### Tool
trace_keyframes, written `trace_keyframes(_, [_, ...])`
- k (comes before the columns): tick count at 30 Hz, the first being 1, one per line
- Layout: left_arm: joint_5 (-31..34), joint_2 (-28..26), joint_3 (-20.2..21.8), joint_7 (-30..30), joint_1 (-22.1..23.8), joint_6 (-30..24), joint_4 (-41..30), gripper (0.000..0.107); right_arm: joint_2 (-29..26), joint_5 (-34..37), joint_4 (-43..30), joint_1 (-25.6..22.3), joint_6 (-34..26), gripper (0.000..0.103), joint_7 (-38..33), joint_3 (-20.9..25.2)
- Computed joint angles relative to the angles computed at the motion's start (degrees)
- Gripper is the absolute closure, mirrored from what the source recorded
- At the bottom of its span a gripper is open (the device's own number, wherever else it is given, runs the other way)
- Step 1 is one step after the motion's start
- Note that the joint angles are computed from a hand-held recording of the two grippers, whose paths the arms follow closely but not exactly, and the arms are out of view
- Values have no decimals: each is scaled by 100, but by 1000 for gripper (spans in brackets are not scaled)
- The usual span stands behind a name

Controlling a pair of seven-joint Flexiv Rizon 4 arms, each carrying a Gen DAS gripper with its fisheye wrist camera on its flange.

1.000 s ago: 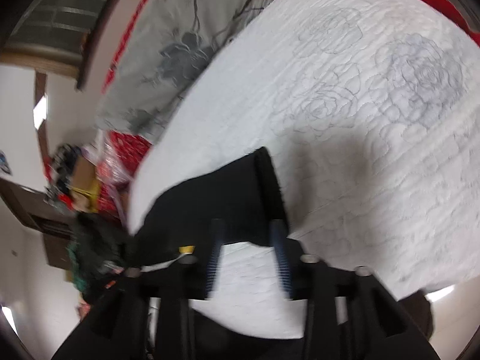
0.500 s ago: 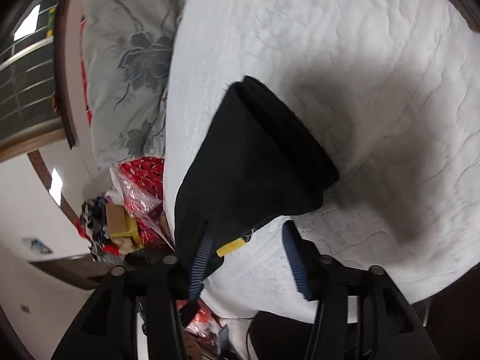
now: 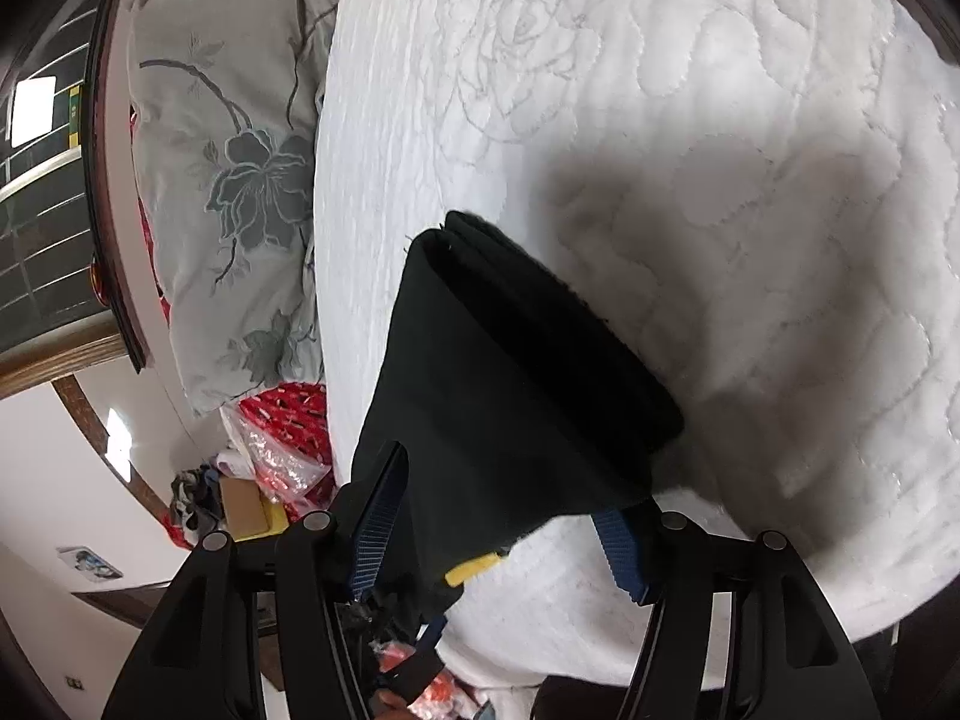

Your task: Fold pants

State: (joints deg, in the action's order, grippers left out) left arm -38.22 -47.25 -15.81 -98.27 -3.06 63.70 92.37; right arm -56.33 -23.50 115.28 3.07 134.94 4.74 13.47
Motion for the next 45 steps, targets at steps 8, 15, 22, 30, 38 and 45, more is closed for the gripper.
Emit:
trace_keyframes(8, [-199,98,-292,22,161,162,136,100,365,-457,-90,-212,-486,96,-702,-307])
trace_keyframes(15, [225,-32,94,22,-268,-450,14,99,874,-675,240,-469,-1187,96,-1842,-442])
trace_keyframes(22, [406,427,61,664,-181,-515,348,99,731,-445,621,-921,-1047,70,-2071,-61])
trace_keyframes(30, [933,1098,781,938,-308,141,398,74,1353,-444,657,-1039,-1336,44,-2737,-193])
trace_keyframes(38, [1614,373,1245,125,-133,-960,-1000,59,1226,-345,-27,-849,-2513,44,-3161,-80])
trace_keyframes(45, [1894,-149,1083,218,-65,-1639,-1622,59,1154,5,-263,-952,-3040,44,-3595,178])
